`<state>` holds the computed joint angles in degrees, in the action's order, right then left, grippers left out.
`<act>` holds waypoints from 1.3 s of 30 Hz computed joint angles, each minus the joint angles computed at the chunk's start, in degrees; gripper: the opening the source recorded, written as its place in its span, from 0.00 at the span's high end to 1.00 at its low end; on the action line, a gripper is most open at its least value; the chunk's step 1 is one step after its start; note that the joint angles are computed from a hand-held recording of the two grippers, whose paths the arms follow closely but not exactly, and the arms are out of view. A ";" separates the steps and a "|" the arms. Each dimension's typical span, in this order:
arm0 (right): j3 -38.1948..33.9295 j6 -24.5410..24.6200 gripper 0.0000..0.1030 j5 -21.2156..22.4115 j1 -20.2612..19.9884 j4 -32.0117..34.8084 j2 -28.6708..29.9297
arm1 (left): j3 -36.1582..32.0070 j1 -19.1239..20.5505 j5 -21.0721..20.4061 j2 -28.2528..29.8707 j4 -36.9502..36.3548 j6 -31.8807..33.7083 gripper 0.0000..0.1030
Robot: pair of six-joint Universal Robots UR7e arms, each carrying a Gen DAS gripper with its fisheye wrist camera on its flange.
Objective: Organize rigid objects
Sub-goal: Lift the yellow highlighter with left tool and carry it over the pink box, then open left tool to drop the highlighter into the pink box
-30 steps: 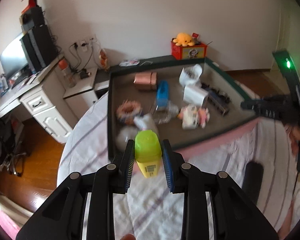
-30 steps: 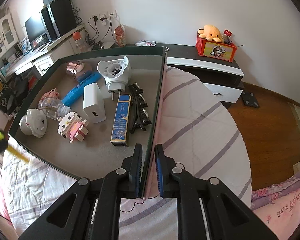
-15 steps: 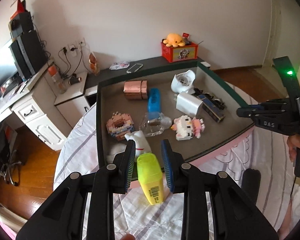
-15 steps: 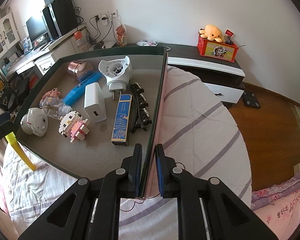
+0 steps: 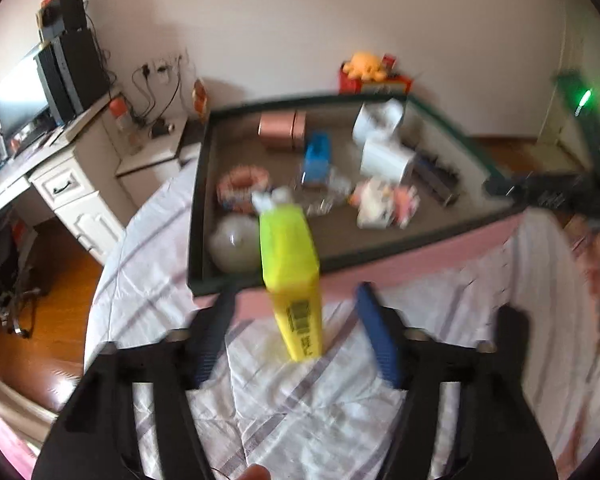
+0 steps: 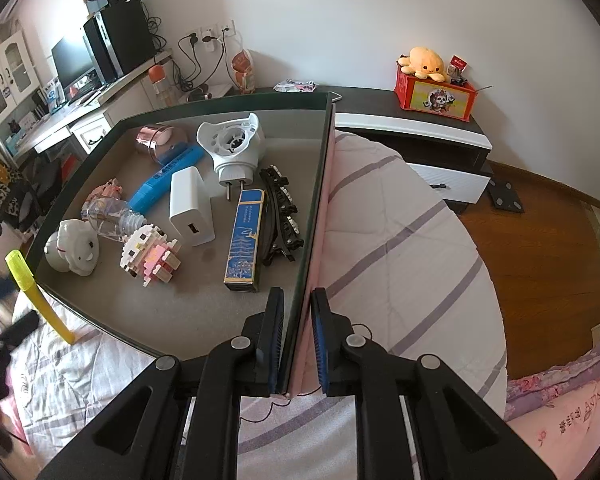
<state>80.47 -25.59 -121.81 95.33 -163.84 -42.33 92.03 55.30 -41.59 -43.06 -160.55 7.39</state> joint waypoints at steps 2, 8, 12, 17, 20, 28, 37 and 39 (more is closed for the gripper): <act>0.10 0.07 0.84 0.48 -0.02 0.41 -0.18 | -0.30 -0.05 1.68 0.85 -1.30 1.19 0.59; 0.74 0.35 0.84 0.63 0.12 0.55 -0.64 | -0.80 -0.24 -0.67 -0.34 -0.95 2.40 0.74; 1.00 0.44 0.84 0.98 0.07 0.98 -0.96 | -1.27 -0.64 -1.27 -0.92 -0.93 3.49 0.74; 1.16 0.57 0.84 0.90 0.16 1.02 -1.03 | -3.87 -1.18 -1.44 -0.20 -1.43 4.86 0.74; 1.19 0.58 0.84 0.84 0.18 1.11 -1.09 | -7.16 -1.11 -2.00 1.27 0.08 5.28 0.74; 0.90 0.55 0.84 0.77 0.19 1.91 -1.21 | -15.62 0.41 -2.64 6.42 7.77 3.36 0.74; 0.97 0.38 0.84 0.49 0.27 2.08 -1.31 | -15.61 0.64 -1.94 6.63 9.10 2.44 0.74; 1.03 0.45 0.84 0.59 0.27 2.01 -1.37 | -13.85 0.50 -2.16 5.51 8.98 2.27 0.74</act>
